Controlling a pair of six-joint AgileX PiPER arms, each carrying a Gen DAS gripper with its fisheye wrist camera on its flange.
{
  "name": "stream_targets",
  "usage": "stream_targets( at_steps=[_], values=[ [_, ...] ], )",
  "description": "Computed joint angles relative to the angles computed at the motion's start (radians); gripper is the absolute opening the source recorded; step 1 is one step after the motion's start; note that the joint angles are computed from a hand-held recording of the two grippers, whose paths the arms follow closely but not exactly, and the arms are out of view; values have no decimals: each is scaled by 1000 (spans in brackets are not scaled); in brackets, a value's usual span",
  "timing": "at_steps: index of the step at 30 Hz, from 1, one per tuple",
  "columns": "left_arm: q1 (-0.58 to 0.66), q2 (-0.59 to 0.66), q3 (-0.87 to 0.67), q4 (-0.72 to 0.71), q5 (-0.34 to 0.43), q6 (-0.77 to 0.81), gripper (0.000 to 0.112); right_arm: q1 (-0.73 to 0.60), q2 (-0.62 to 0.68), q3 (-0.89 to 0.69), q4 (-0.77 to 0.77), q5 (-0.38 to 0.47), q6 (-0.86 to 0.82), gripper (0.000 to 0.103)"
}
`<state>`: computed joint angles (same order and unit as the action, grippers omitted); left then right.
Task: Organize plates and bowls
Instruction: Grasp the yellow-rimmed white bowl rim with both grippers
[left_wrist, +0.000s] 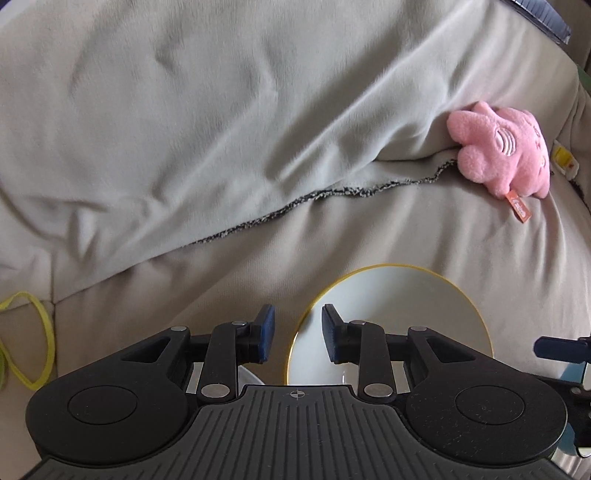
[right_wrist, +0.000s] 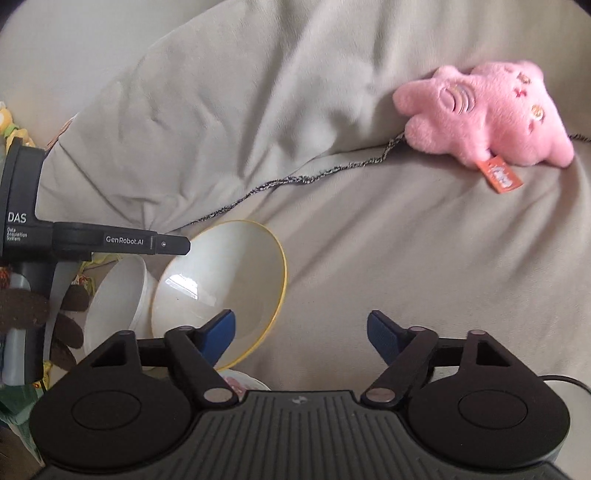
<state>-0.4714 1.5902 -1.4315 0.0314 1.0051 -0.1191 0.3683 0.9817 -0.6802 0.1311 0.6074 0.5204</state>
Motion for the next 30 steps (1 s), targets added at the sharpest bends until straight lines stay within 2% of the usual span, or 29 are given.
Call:
stream_targets(
  at_steps=[1, 5, 7, 8, 10, 12, 16, 21, 26, 28, 30],
  values=[
    [10, 18, -7, -16, 3, 15, 32, -32, 41, -6, 92, -14, -69, 59],
    [54, 61, -25, -111, 28, 47, 33, -108, 178, -3, 421, -60, -331, 57],
    [47, 71, -30, -120, 40, 52, 32, -106, 242, -13, 501, -73, -419, 45],
    [39, 74, -31, -116, 43, 55, 35, -107, 268, -18, 539, -71, -460, 41],
    [18, 81, -42, -97, 50, 62, 39, -127, 310, -25, 633, -45, -553, 19],
    [10, 89, -63, -88, 72, 49, 40, -137, 310, -19, 645, -40, -563, 15],
    [-9, 102, -90, -122, 88, 35, 40, -204, 260, 0, 628, -1, -585, 14],
    [-99, 151, -118, -148, 69, -13, 39, -382, 179, 8, 537, 98, -618, 15],
    [-223, 213, -184, -60, 30, -113, 39, -668, 160, 15, 599, 245, -859, 15],
    [-243, 243, -219, -26, 47, -157, 40, -736, 158, 15, 636, 285, -932, 15],
    [-262, 285, -262, 16, 99, -186, 41, -743, 159, 12, 636, 290, -939, 15]
  ],
)
